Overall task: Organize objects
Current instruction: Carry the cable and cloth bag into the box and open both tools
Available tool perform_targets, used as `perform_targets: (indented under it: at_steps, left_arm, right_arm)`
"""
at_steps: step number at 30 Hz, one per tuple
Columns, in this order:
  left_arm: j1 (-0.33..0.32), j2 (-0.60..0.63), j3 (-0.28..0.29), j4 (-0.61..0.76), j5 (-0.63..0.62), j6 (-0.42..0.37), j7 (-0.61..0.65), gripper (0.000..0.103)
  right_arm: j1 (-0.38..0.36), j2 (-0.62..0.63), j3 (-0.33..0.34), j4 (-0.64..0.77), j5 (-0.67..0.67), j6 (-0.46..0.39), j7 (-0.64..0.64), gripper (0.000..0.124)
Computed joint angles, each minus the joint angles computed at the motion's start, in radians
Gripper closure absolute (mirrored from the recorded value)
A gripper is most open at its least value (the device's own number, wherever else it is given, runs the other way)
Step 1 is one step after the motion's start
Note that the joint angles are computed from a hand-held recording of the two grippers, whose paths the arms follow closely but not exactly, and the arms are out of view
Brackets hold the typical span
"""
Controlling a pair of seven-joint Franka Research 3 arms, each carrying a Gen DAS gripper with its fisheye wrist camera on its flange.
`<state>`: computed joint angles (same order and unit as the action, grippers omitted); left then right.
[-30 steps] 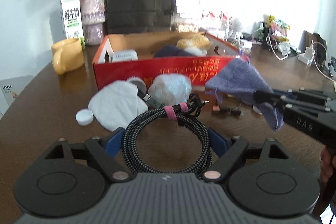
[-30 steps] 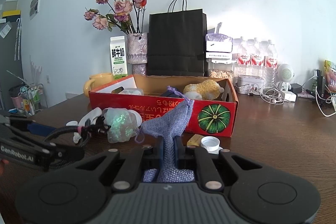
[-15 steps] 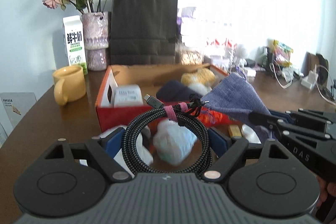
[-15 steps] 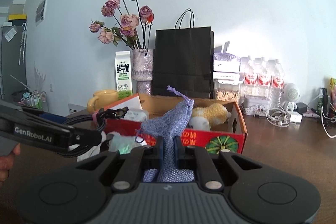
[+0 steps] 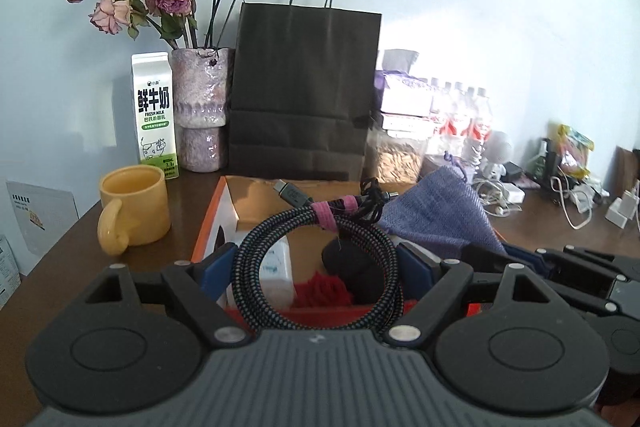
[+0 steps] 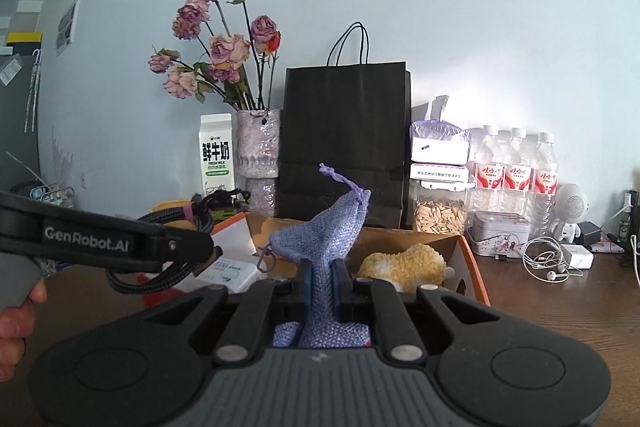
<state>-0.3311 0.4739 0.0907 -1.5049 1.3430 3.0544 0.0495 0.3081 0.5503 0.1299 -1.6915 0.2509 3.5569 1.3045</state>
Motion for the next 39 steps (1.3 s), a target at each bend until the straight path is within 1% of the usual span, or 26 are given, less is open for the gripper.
perform_targets:
  at_steps: [2,8,11,14,17,21,22,23,24,25,26,27,28,29,33,39]
  left_arm:
    - [0.015,0.026,-0.016,0.030,-0.049,-0.006,0.046,0.018]
    - [0.033,0.111,-0.033,0.125,-0.235,-0.022,0.212,0.018]
    - [0.032,0.161,-0.025,0.188,-0.317,-0.032,0.260,0.018]
    - [0.036,0.211,-0.029,0.255,-0.402,-0.044,0.321,0.018]
    - [0.028,0.258,-0.014,0.313,-0.459,-0.048,0.363,0.018]
    - [0.053,0.308,-0.063,0.374,-0.562,-0.083,0.502,0.017]
    - [0.060,0.318,-0.077,0.384,-0.587,-0.091,0.539,0.016]
    - [0.064,0.325,-0.087,0.392,-0.611,-0.099,0.567,0.013]
    - [0.057,0.329,-0.076,0.396,-0.626,-0.104,0.569,0.011]
    - [0.043,0.331,-0.053,0.398,-0.633,-0.103,0.558,0.000]
    - [0.023,0.330,-0.018,0.395,-0.633,-0.100,0.536,0.000]
    - [0.012,0.329,-0.002,0.394,-0.641,-0.107,0.535,0.000]
    - [0.012,0.328,-0.004,0.395,-0.655,-0.120,0.549,0.000]
    - [0.012,0.327,-0.006,0.393,-0.667,-0.125,0.559,0.000]
    - [0.003,0.321,0.005,0.383,-0.687,-0.127,0.576,0.000]
    - [-0.011,0.307,0.027,0.362,-0.689,-0.110,0.563,0.000]
  right_arm:
    - [0.017,0.030,-0.020,0.054,0.014,-0.028,-0.010,0.115]
    - [0.049,0.123,-0.060,0.220,0.048,-0.106,-0.035,0.115]
    - [0.061,0.175,-0.083,0.308,0.070,-0.149,-0.034,0.115]
    - [0.073,0.227,-0.107,0.395,0.085,-0.195,-0.024,0.115]
    - [0.077,0.266,-0.123,0.457,0.088,-0.230,-0.011,0.115]
    - [0.082,0.298,-0.151,0.509,0.086,-0.283,0.016,0.113]
    - [0.089,0.303,-0.167,0.517,0.086,-0.299,0.028,0.110]
    - [0.094,0.304,-0.179,0.518,0.085,-0.310,0.041,0.100]
    - [0.099,0.304,-0.191,0.518,0.083,-0.320,0.054,0.087]
    - [0.104,0.304,-0.204,0.518,0.080,-0.331,0.068,0.076]
    - [0.124,0.306,-0.240,0.518,0.082,-0.341,0.097,0.049]
    - [0.149,0.308,-0.283,0.517,0.083,-0.350,0.130,0.024]
    - [0.167,0.309,-0.315,0.512,0.077,-0.353,0.157,0.021]
    - [0.175,0.309,-0.331,0.512,0.067,-0.361,0.176,0.021]
    - [0.173,0.301,-0.332,0.498,0.025,-0.359,0.214,0.021]
    - [0.180,0.293,-0.344,0.482,-0.003,-0.349,0.244,0.021]
